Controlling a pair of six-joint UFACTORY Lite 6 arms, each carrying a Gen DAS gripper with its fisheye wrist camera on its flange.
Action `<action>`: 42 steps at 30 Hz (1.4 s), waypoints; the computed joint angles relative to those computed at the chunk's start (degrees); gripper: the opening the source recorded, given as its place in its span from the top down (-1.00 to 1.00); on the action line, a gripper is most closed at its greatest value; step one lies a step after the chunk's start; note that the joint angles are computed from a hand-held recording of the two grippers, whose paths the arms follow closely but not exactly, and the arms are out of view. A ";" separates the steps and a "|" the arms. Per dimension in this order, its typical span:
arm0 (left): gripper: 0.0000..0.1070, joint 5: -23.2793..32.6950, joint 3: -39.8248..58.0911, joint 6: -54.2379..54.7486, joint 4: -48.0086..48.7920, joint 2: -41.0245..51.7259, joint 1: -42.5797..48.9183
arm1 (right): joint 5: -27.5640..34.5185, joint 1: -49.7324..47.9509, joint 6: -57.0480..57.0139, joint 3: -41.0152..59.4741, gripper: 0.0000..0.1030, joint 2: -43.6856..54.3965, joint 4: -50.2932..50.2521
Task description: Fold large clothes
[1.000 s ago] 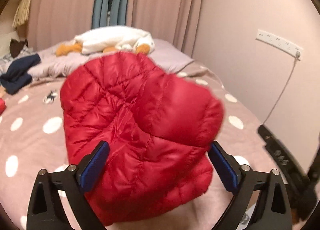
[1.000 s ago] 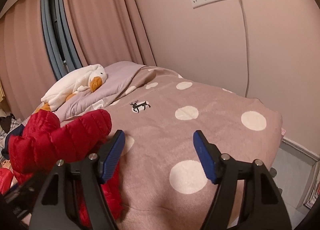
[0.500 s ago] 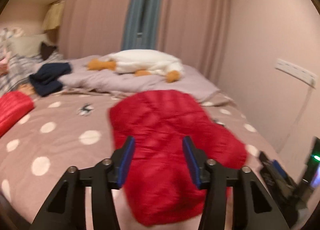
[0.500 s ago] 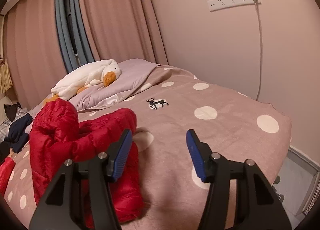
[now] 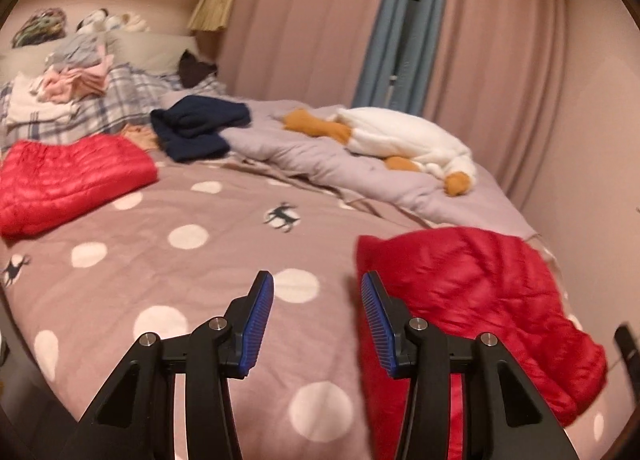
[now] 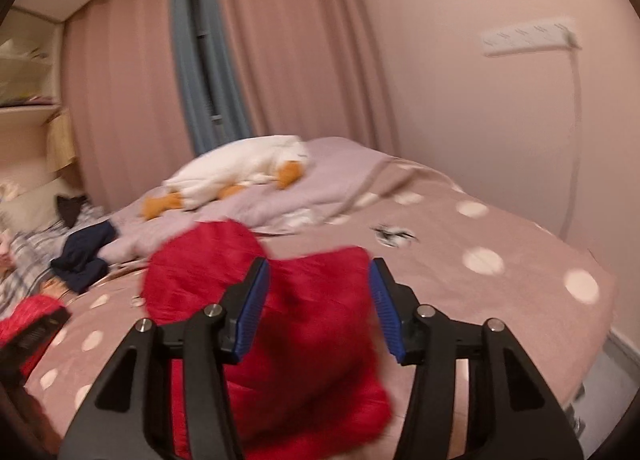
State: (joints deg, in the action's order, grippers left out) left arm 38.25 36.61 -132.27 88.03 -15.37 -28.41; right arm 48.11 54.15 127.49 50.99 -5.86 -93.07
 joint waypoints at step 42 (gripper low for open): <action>0.12 -3.69 27.11 16.77 -5.96 29.55 -3.00 | -32.92 -27.83 1.47 1.49 -0.21 8.14 -3.11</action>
State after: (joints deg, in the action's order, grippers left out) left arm 34.55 63.72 -115.51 82.07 14.19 -31.42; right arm 15.20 26.33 128.96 52.48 2.28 -96.18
